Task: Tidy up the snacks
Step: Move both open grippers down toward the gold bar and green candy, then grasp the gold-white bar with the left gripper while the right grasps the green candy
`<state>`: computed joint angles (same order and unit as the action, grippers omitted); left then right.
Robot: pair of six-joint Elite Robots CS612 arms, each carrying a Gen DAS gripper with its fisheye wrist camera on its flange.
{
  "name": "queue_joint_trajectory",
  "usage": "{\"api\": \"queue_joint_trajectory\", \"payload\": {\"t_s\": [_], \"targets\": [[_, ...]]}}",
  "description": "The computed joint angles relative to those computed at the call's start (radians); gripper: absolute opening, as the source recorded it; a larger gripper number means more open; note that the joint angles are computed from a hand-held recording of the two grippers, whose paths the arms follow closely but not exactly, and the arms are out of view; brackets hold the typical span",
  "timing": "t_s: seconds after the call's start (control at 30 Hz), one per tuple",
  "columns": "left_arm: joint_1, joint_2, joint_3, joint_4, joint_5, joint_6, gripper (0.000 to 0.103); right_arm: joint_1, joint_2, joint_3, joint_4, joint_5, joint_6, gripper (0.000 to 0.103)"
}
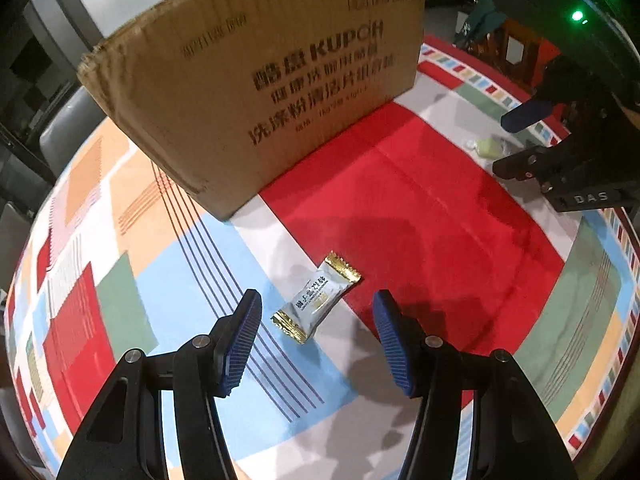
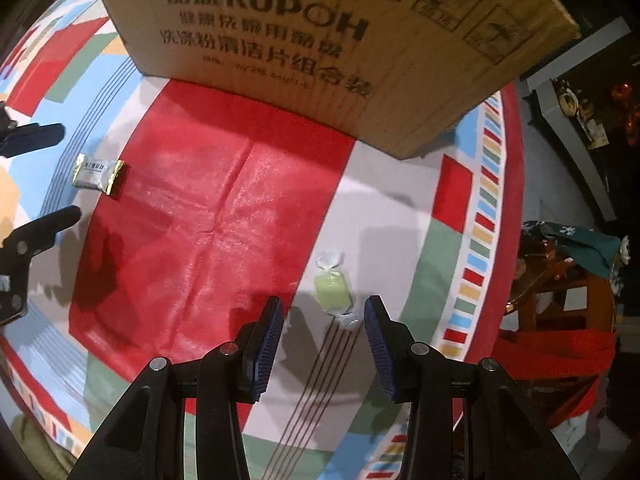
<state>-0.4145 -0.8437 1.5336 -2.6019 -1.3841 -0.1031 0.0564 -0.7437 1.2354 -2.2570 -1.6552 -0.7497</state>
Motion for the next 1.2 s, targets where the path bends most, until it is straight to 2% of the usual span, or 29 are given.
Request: {"api": "queue_joint_trajectory", "payload": {"t_s": [0.27, 0.5, 0.57, 0.67, 0.83, 1.0, 1.2], "targets": [[0.018, 0.029, -0.029, 0.022, -0.031, -0.01, 0.055, 0.007, 0.014, -0.015, 0.001, -0.019, 0.001, 0.043], [0.034, 0.043, -0.052, 0.046, -0.096, -0.072, 0.038, 0.004, 0.034, -0.044, 0.023, -0.009, 0.008, 0.042], [0.035, 0.042, -0.053, 0.051, -0.11, -0.085, 0.031, 0.0, 0.041, -0.058, 0.038, 0.009, 0.005, 0.036], [0.034, 0.042, -0.056, 0.059, -0.13, -0.105, 0.022, -0.006, 0.043, -0.068, 0.063, 0.035, 0.019, 0.035], [0.03, 0.042, -0.055, 0.056, -0.142, -0.132, 0.02, -0.015, 0.046, -0.085, 0.104, 0.079, 0.024, 0.02], [0.033, 0.04, -0.052, 0.039, -0.169, -0.184, 0.019, -0.02, 0.031, -0.06, 0.1, 0.108, 0.045, 0.019], [0.02, 0.037, -0.053, 0.018, -0.183, -0.228, 0.019, -0.028, 0.001, -0.022, 0.097, 0.136, 0.048, 0.019]]}}
